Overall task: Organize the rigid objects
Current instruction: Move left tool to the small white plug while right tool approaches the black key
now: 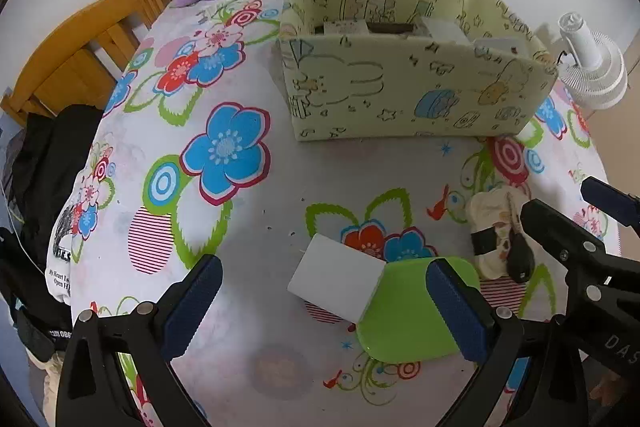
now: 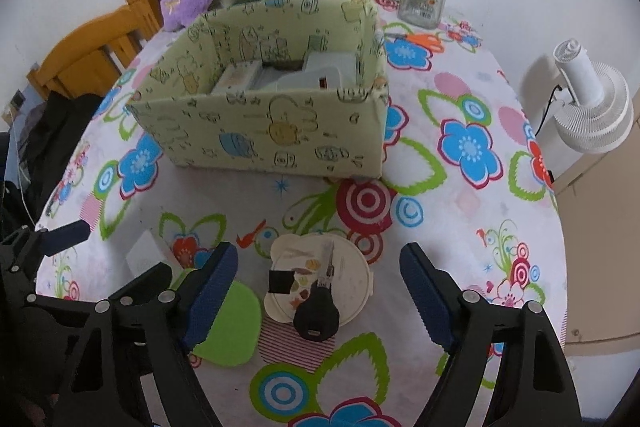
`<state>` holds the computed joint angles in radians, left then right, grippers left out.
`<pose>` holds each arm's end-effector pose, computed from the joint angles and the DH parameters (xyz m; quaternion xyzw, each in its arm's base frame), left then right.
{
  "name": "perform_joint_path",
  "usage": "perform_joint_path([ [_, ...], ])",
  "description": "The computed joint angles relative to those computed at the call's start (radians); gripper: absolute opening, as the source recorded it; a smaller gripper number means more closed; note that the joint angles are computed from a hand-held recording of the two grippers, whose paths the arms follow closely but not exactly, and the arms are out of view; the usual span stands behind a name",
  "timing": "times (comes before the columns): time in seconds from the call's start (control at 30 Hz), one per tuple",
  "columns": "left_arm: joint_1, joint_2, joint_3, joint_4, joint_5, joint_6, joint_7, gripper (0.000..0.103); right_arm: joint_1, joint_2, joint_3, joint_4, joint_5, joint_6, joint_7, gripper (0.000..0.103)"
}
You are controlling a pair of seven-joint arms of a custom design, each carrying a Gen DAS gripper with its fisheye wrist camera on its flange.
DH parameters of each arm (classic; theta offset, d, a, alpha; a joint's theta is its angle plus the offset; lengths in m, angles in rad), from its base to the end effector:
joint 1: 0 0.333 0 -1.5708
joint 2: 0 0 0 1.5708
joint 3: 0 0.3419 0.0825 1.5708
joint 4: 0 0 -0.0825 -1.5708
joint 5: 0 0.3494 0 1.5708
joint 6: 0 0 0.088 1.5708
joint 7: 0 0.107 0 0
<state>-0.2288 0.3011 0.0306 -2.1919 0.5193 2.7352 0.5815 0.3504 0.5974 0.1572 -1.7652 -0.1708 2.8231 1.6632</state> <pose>0.5491 -0.1305 0.3205 -0.8020 0.5706 -0.0883 0.1532 0.6081 0.3275 0.3261 -0.8405 0.4891 -0.1132 0.2038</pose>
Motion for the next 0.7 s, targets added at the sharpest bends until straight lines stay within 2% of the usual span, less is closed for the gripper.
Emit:
perform_joint_path([
  [0.2,0.001,0.029,0.002,0.014,-0.010,-0.018,0.030,0.101,0.060,0.028,-0.062,0.037,-0.037,-0.067,0.083,0.078],
  [0.27,0.005,0.035,0.001,0.014,-0.019,-0.016,0.048,0.100,0.057,0.038,-0.056,0.049,-0.035,-0.094,0.100,0.073],
  [0.37,0.011,0.041,-0.001,0.009,-0.038,-0.007,0.077,0.098,0.057,0.045,-0.052,0.055,-0.033,-0.117,0.120,0.071],
  [0.5,0.049,0.050,-0.016,-0.009,-0.118,0.044,0.150,0.092,0.071,0.053,-0.063,0.065,-0.052,-0.138,0.151,0.068],
  [0.57,0.071,0.054,-0.032,-0.016,-0.181,0.069,0.209,0.088,0.077,0.056,-0.068,0.070,-0.056,-0.155,0.173,0.064],
  [0.7,0.091,0.062,-0.049,-0.023,-0.292,0.111,0.312,0.071,0.090,0.047,-0.080,0.058,-0.073,-0.172,0.217,0.061],
])
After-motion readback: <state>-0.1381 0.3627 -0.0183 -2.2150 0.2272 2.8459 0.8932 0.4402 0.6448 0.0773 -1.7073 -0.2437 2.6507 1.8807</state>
